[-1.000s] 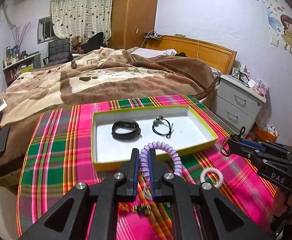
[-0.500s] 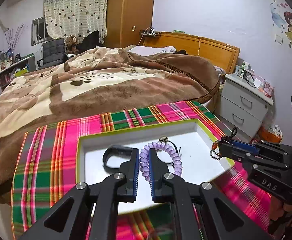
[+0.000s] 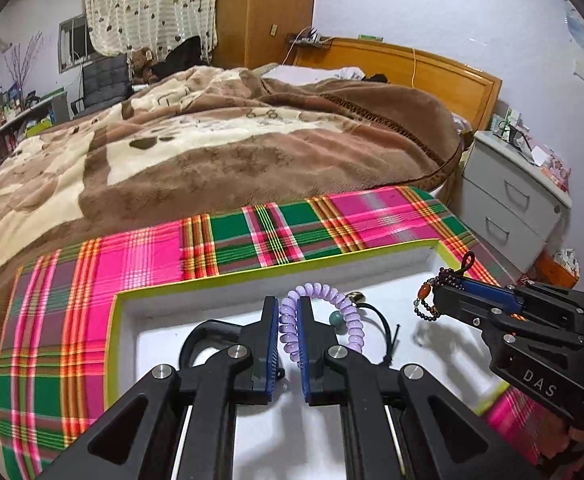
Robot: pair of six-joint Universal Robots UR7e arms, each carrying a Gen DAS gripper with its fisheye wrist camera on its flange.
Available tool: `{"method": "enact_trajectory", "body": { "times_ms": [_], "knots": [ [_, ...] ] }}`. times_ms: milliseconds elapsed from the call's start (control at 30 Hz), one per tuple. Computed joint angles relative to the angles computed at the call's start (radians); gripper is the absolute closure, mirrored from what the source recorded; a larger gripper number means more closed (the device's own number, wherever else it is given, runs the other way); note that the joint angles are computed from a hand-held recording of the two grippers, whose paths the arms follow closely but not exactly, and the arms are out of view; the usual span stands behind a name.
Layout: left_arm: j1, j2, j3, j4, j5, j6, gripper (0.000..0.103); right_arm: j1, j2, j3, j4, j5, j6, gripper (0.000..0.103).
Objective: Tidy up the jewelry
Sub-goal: 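Carry the lavender coil with the left tool while the right tool carries the keychain into the box, then open the left tool in the box while the right tool releases the keychain beside the coil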
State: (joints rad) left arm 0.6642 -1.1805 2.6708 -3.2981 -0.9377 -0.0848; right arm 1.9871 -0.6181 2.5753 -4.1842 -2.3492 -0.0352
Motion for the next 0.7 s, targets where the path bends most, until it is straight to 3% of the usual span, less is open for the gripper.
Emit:
{"method": "enact_trajectory", "body": {
  "times_ms": [333,700],
  "knots": [
    [0.019,0.086,-0.039,-0.003,0.002,0.01,0.094,-0.042,-0.001,-0.02,0.078,-0.01,0.022,0.084],
    [0.028,0.091,-0.059,0.051,-0.014,-0.015,0.094,-0.046,-0.005,0.001,0.032,0.017,0.026,0.074]
  ]
}}
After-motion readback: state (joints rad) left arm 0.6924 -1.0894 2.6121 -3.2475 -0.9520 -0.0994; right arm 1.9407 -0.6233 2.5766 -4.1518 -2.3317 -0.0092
